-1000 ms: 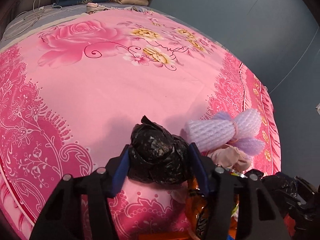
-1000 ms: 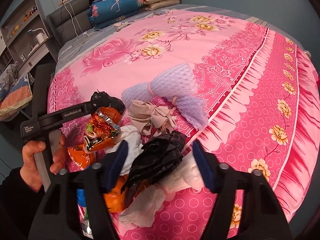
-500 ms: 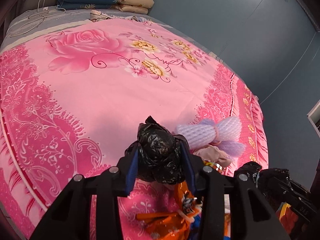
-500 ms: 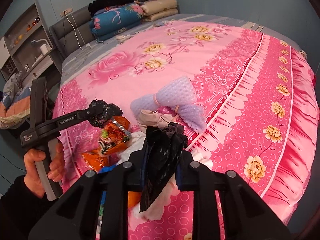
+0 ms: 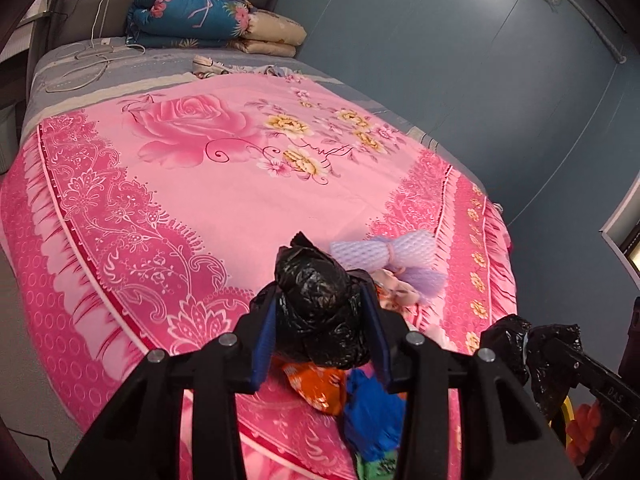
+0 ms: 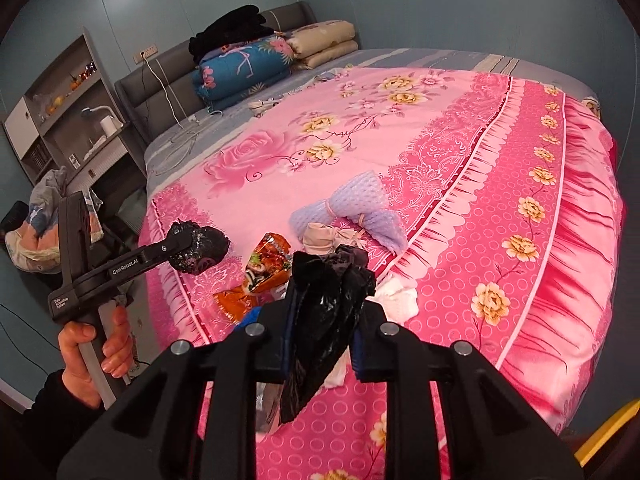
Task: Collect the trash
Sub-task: 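Carry both black bags over the yellow-rimmed bin beside the bed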
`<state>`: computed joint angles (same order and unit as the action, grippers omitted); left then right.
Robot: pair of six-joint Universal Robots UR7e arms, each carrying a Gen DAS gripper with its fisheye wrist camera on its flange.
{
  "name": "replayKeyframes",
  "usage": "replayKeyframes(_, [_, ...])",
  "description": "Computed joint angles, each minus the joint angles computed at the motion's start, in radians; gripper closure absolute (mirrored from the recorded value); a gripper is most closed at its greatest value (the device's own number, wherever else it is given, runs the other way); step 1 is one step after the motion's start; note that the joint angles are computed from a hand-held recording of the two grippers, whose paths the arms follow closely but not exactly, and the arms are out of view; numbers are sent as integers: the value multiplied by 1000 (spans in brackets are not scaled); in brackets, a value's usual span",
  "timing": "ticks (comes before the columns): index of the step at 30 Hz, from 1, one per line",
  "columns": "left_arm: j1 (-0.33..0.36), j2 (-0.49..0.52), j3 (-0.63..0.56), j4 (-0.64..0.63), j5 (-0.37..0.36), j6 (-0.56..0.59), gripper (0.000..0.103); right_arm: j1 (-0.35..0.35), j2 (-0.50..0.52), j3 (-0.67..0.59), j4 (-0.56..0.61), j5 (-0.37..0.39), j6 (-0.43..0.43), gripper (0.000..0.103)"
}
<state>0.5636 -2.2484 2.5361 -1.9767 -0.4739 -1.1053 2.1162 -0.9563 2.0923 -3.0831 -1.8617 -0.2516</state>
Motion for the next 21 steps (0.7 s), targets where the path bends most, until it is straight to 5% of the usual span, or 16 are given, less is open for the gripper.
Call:
replayKeyframes(6, [-203, -66, -45, 470, 16, -377, 65, 8, -106, 92, -14, 27, 12, 82])
replayKeyframes(10, [-307, -65, -70, 654, -3, -551, 65, 15, -189, 152, -30, 32, 9, 82])
replayKeyframes(21, [-483, 41, -105, 751, -53, -707, 65, 28, -380, 250, -37, 43, 3, 82])
